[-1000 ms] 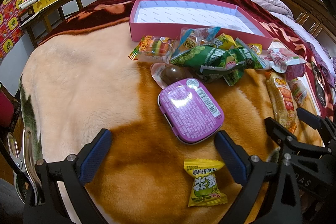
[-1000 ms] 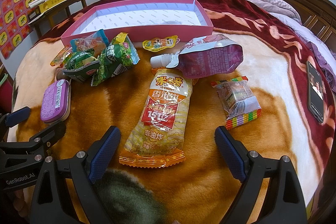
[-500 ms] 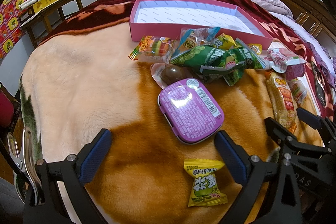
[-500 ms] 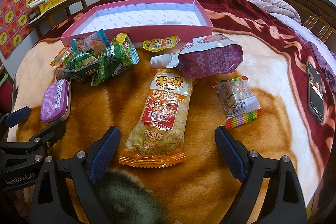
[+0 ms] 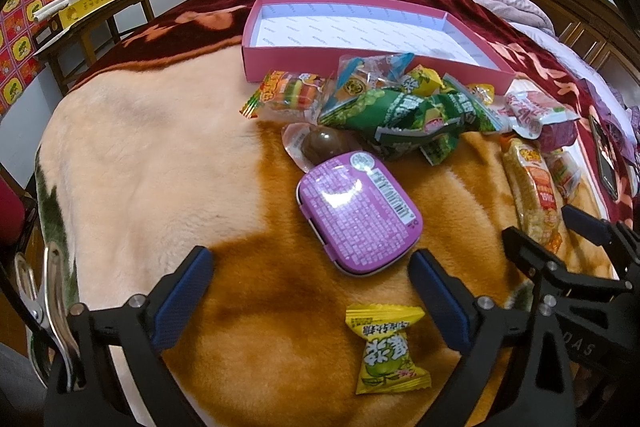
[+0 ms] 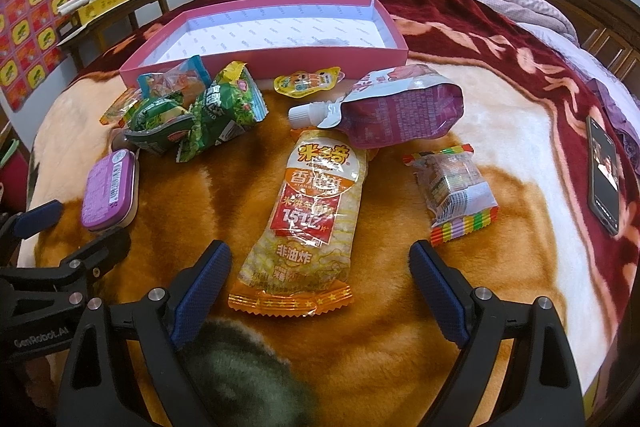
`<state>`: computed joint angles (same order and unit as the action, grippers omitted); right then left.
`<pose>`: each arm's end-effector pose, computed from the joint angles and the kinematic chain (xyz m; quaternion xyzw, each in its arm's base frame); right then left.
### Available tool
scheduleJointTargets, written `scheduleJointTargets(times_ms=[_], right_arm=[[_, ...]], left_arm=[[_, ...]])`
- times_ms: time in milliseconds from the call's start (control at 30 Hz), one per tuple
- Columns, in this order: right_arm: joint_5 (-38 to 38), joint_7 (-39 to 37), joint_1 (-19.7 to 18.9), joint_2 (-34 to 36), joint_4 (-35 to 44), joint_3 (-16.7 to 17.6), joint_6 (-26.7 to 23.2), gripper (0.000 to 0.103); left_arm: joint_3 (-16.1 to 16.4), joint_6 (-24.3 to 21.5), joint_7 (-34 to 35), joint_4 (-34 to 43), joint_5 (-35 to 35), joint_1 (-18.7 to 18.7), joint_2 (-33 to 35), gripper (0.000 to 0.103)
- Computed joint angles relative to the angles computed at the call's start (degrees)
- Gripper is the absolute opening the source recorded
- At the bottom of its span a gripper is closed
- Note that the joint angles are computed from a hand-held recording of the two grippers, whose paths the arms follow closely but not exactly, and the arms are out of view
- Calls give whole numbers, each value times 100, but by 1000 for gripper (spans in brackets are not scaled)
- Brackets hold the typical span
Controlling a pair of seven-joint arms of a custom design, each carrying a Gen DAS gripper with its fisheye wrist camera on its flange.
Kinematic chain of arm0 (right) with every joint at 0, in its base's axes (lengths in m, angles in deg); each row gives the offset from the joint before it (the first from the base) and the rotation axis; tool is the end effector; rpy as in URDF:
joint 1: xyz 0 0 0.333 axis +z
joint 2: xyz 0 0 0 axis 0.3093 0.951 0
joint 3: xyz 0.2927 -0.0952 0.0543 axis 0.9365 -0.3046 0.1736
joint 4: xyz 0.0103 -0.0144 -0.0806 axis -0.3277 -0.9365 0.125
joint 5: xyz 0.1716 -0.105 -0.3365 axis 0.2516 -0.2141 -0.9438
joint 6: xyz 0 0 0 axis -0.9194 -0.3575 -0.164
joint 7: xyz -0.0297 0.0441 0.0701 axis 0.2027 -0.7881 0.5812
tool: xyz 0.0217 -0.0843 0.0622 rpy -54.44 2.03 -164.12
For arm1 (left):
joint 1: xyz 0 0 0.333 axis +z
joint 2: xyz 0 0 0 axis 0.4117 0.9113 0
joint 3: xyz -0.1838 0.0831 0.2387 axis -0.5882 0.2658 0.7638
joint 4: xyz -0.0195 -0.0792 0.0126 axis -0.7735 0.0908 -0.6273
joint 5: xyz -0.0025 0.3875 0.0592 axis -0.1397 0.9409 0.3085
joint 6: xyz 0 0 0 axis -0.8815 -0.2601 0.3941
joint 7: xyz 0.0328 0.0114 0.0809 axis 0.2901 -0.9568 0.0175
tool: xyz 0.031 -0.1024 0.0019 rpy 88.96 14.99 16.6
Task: Organize snacks
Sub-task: 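Move left tool onto the purple tin while right tool approaches the yellow rice-cracker bag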
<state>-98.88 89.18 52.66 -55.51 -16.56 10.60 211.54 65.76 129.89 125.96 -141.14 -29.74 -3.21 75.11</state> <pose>0.5440 0.4190 0.3675 -0.6090 0.7261 -0.2424 0.2076 0.5952 -0.4488 0.3722 -0.5753 0.7569 -0.2484 0.1858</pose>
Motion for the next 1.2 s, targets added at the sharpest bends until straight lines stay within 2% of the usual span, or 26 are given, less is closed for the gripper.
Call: scheduleJointTargets(times_ms=[167,300,467,667,1000,1200], right_arm=[[87,-196,-26,-56,-36,62,76,85],[36,-266,-85,-141,-157,54,480,80],[-2,-63,-136,-237,-302,-5,761,79],[232,-188,-277,-230,-408,50,1004,72],[-43,-145,-147,-115,-293,-68,945,72],[-132,-157,-95,-58,-204,-86,817,71]], left_arm=[[-81,106,142,-21,-95,62,-43,90],[-103,246,274,71,-118,62,-13,83],[-264,350,525,286,-449,177,142,82],[-112,122,595,647,-455,-1,375,82],[82,-47,529,911,-253,-188,581,81],[92,-87,502,952,-201,-211,606,81]])
